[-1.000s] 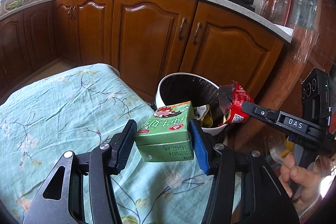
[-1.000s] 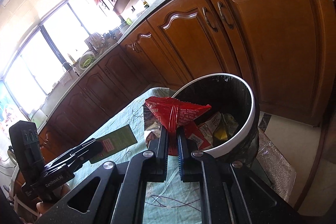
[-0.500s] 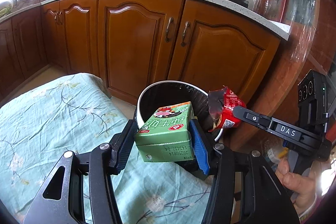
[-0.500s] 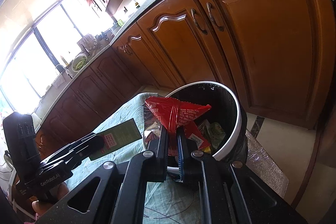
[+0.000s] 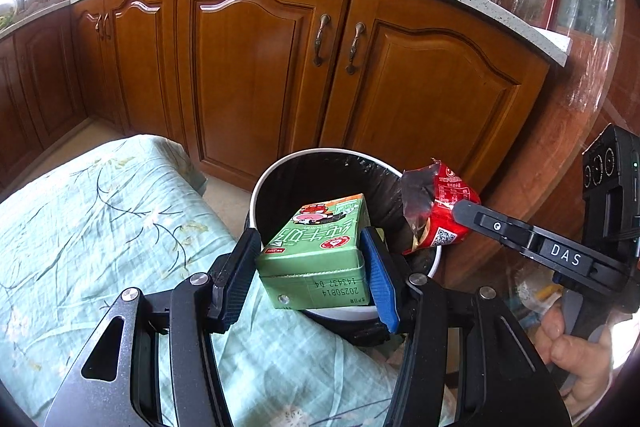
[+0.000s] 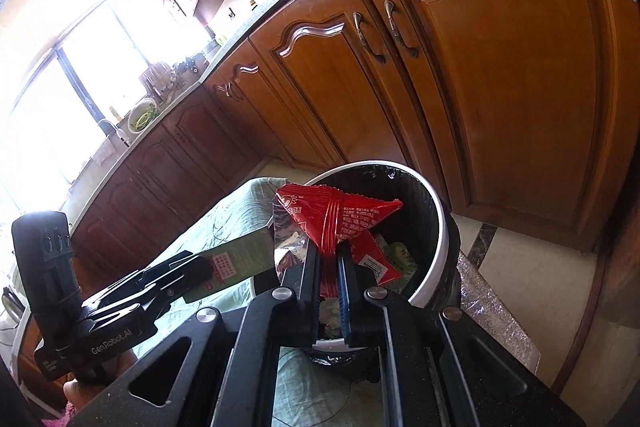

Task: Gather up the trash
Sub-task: 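Carry the bag and carton over the bin and open both tools to drop them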

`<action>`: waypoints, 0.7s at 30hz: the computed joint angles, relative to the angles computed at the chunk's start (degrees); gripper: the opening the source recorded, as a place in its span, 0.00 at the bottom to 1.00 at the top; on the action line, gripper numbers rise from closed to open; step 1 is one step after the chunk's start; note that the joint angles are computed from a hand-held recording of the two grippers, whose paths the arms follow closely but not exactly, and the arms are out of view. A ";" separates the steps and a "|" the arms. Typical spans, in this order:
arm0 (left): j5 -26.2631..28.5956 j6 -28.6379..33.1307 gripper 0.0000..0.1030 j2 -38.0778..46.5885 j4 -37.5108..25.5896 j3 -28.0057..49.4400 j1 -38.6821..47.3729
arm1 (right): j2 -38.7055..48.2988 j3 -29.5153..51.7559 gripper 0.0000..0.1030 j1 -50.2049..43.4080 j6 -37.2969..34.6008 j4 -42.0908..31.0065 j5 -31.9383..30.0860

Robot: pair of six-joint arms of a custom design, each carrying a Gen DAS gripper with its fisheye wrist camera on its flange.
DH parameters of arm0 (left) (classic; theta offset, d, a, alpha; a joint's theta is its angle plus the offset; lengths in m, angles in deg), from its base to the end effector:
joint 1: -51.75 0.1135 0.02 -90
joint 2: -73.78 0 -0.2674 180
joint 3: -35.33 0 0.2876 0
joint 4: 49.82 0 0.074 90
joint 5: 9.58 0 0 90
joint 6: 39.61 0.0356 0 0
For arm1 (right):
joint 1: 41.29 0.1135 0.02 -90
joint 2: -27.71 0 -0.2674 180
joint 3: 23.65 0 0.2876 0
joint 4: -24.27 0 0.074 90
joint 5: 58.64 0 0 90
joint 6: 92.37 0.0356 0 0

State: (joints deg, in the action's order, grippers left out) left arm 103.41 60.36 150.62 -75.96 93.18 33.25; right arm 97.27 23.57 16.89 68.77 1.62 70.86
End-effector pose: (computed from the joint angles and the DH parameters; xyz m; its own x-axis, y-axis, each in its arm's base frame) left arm 0.2862 -0.1104 0.2046 -0.5661 0.3575 -0.7428 0.6614 0.7348 -0.1505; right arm 0.1586 0.2127 0.1830 -0.5165 0.5525 -0.6542 0.2175 0.8236 0.5239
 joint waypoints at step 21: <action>-2.20 -0.41 0.50 5.02 1.32 2.68 -1.85 | 4.17 2.65 0.07 -2.55 0.11 -1.43 -3.13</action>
